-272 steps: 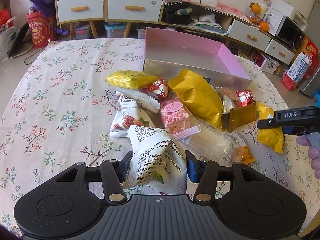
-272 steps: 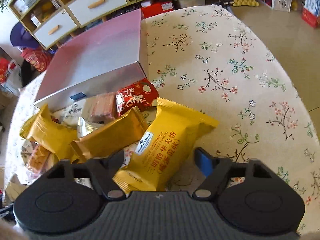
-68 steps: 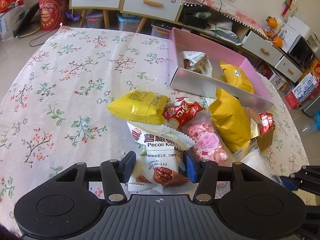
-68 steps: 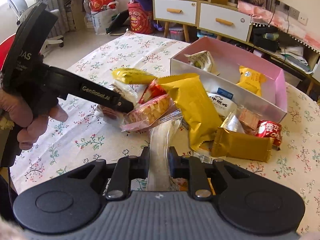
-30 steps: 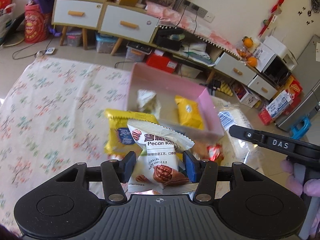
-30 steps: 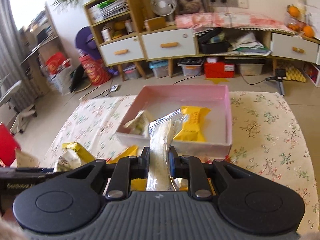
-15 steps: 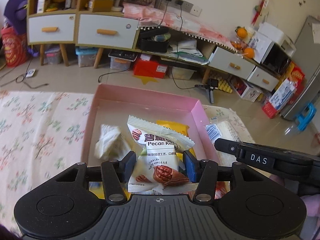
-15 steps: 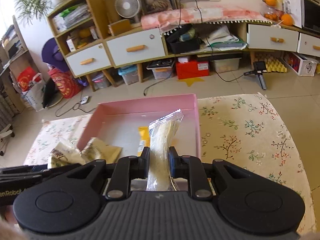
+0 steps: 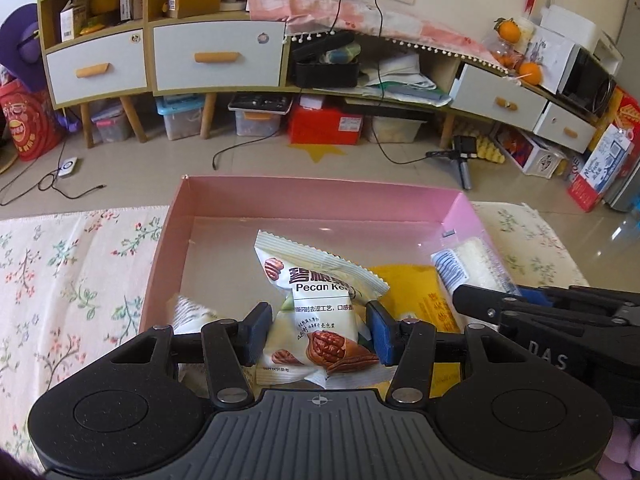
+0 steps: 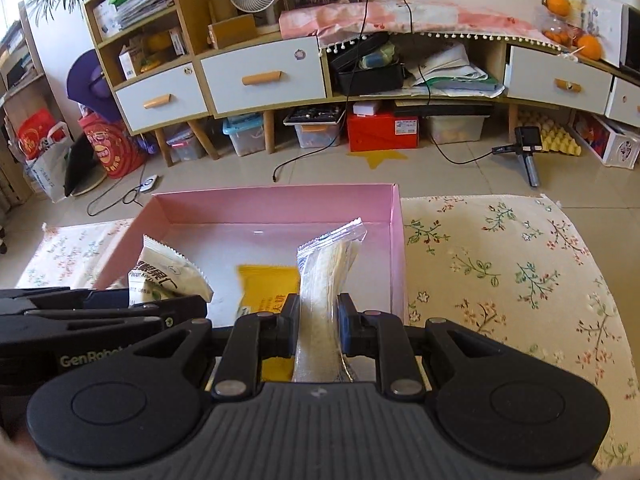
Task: Organize snacks
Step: 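Lower both snacks into the pink box and open both tools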
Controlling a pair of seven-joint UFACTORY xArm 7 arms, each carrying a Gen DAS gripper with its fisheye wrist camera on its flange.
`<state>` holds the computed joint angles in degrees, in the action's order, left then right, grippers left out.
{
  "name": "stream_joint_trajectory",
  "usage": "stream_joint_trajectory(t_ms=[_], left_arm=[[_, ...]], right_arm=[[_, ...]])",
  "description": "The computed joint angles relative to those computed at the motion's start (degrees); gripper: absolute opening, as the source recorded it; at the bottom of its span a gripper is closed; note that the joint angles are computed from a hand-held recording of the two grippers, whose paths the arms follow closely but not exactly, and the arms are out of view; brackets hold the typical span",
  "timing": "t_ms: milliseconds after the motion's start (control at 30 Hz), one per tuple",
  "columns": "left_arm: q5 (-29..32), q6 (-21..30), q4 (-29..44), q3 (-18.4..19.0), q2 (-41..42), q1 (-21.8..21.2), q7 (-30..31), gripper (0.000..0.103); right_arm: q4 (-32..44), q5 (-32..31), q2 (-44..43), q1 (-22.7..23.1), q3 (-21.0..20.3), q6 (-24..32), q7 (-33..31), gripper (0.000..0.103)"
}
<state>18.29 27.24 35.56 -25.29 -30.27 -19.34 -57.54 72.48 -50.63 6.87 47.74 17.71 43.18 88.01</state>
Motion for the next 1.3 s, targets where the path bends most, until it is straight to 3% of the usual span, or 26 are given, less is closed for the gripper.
stream_joint_trajectory(t_ms=[100,300,367,433,533,733,1300], left_arm=[[2.40,-2.33,0.00,-1.26,0.97,2.25,-1.49,0.050],[5.85,-2.23,1.70,-2.00,2.77,3.83,-2.23,0.053],[6.76,-2.77,1.75,-2.26,2.48,4.43,-3.41,0.052],[6.51,-3.11,1.62,-1.84,2.06,4.25,-4.02,0.063],[5.80,-3.29,0.96,-1.23,0.67,3.75,-4.05,0.069],[3.22,-1.65,-0.31,-0.33,-2.44,1.89,-2.49,0.077],[-4.37,9.25,-2.66,-2.00,-15.82,-3.97,1.88,0.086]], right_arm=[[0.38,-0.50,0.49,-0.21,-0.40,-0.59,0.60,0.018],[1.00,-2.56,0.88,-0.01,-0.93,-0.03,1.80,0.020],[0.92,-2.55,0.68,-0.17,-0.96,-0.51,2.07,0.026],[0.79,-3.13,0.43,-0.27,-1.02,-1.00,2.63,0.028],[0.50,-3.36,-0.12,-0.46,-0.83,-1.15,3.09,0.036],[-0.46,-2.92,-1.89,-0.89,0.09,-0.23,3.63,0.055],[-2.64,0.21,-7.58,-1.39,5.34,4.72,3.00,0.072]])
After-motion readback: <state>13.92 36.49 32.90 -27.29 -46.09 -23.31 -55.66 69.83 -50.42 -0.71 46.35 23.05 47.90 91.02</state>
